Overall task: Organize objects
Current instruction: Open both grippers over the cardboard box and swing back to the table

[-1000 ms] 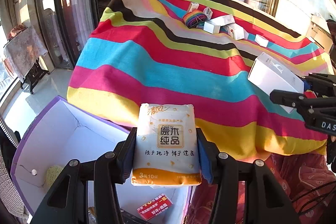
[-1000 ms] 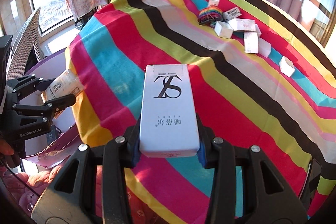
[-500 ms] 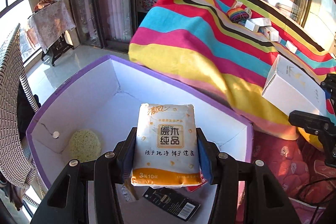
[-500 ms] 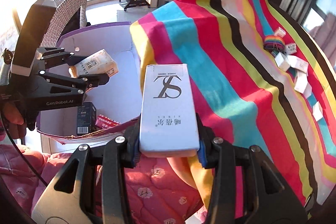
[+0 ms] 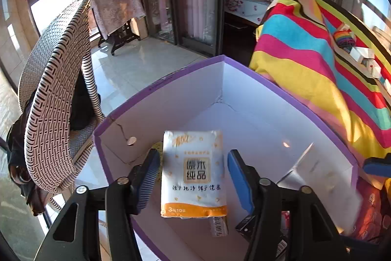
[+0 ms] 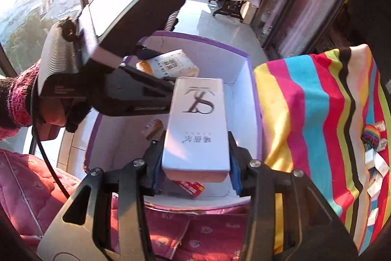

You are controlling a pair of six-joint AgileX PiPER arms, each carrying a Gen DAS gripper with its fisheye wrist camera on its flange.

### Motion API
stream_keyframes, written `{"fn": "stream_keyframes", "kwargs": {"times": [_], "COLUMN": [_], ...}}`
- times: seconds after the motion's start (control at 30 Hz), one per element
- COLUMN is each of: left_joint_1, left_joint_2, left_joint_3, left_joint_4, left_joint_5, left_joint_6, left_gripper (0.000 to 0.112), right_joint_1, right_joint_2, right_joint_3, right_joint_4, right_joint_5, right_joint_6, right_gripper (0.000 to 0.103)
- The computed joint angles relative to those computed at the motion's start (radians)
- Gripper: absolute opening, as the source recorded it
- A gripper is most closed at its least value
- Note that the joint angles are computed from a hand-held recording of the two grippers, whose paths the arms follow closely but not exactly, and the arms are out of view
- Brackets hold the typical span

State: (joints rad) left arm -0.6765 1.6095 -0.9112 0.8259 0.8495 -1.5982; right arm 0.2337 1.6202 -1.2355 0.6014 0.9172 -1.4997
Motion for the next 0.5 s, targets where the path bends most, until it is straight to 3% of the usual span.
{"fn": "stream_keyframes", "kwargs": {"times": [0.13, 0.23, 0.3, 0.37, 0.5], "left_joint_1": [-0.010, -0.046, -0.060, -0.063, -0.051], "left_joint_2": [0.008, 0.046, 0.095, 0.173, 0.415], "left_joint_3": [-0.041, -0.132, -0.229, -0.370, -0.753], "left_joint_4": [0.015, 0.051, 0.047, -0.040, -0.395], "left_joint_5": [0.039, 0.011, -0.053, -0.130, -0.243], "left_joint_6": [-0.027, 0.016, 0.103, 0.269, 0.668], "left_gripper": [0.078, 0.081, 0.084, 0.084, 0.085], "right_joint_1": [-0.077, -0.188, -0.265, -0.335, -0.450], "right_joint_2": [-0.001, 0.056, 0.130, 0.230, 0.470], "right_joint_3": [-0.010, -0.105, -0.209, -0.349, -0.709], "right_joint_4": [0.080, 0.112, 0.098, 0.048, -0.143], "right_joint_5": [-0.009, -0.029, -0.055, -0.071, -0.009], "right_joint_6": [-0.052, -0.005, 0.083, 0.230, 0.589], "right_gripper": [0.064, 0.070, 0.076, 0.081, 0.083]}}
